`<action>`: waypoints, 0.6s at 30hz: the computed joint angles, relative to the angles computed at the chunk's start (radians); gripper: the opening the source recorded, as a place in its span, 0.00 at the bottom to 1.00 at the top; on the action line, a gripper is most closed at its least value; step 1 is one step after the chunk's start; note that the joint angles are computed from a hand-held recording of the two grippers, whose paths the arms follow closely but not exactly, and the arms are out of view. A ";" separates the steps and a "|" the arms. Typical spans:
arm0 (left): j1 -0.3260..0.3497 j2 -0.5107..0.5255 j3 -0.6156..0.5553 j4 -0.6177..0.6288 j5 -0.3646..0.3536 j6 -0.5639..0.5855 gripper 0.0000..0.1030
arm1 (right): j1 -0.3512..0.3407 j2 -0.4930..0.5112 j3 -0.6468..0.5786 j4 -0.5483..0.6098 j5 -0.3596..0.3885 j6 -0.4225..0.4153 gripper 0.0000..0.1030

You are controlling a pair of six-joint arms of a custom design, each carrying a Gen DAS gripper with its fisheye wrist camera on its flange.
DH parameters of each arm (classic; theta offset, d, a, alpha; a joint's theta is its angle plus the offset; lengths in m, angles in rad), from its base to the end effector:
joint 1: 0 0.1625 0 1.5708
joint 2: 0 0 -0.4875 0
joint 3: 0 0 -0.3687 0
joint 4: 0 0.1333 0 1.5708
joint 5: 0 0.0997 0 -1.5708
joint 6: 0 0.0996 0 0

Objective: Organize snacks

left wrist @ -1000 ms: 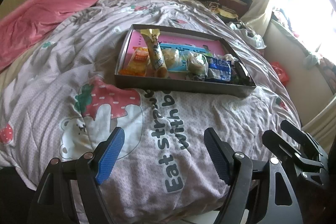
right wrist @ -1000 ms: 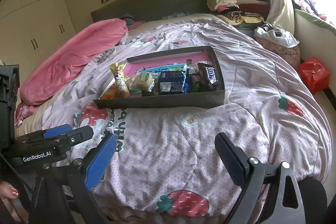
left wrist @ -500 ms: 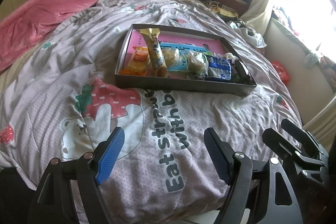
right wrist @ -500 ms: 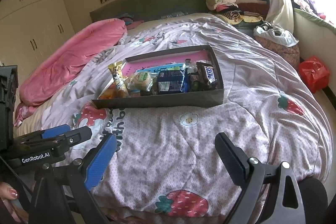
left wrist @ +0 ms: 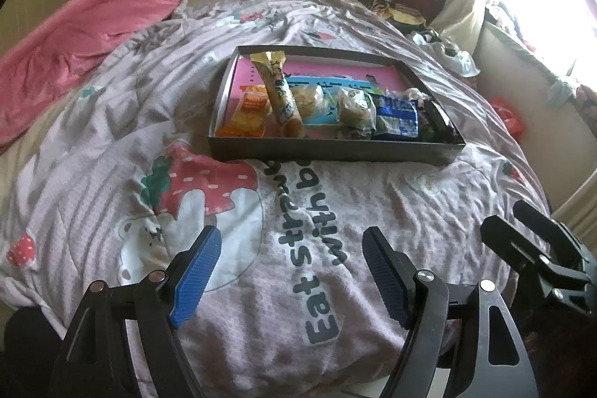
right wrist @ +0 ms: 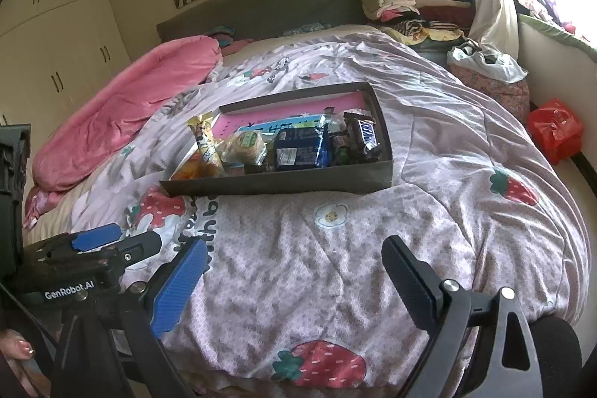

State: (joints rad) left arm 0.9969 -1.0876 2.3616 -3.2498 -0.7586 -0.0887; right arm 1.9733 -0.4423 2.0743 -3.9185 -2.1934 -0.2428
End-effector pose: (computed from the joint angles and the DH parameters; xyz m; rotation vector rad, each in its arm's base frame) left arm -0.0733 -0.4920 0.2179 0.3681 2.3626 -0.7956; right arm 0.2832 -0.4732 0.0075 0.4904 -2.3834 0.9626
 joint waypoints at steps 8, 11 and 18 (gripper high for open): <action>0.023 0.010 -0.024 0.024 -0.006 -0.018 0.77 | -0.024 0.003 -0.021 -0.029 -0.013 -0.015 0.92; 0.032 0.016 -0.034 0.037 -0.005 -0.027 0.77 | -0.034 -0.002 -0.018 -0.035 -0.008 -0.007 0.92; 0.041 0.022 -0.042 0.045 -0.001 -0.039 0.77 | -0.048 -0.009 -0.013 -0.036 -0.002 0.011 0.92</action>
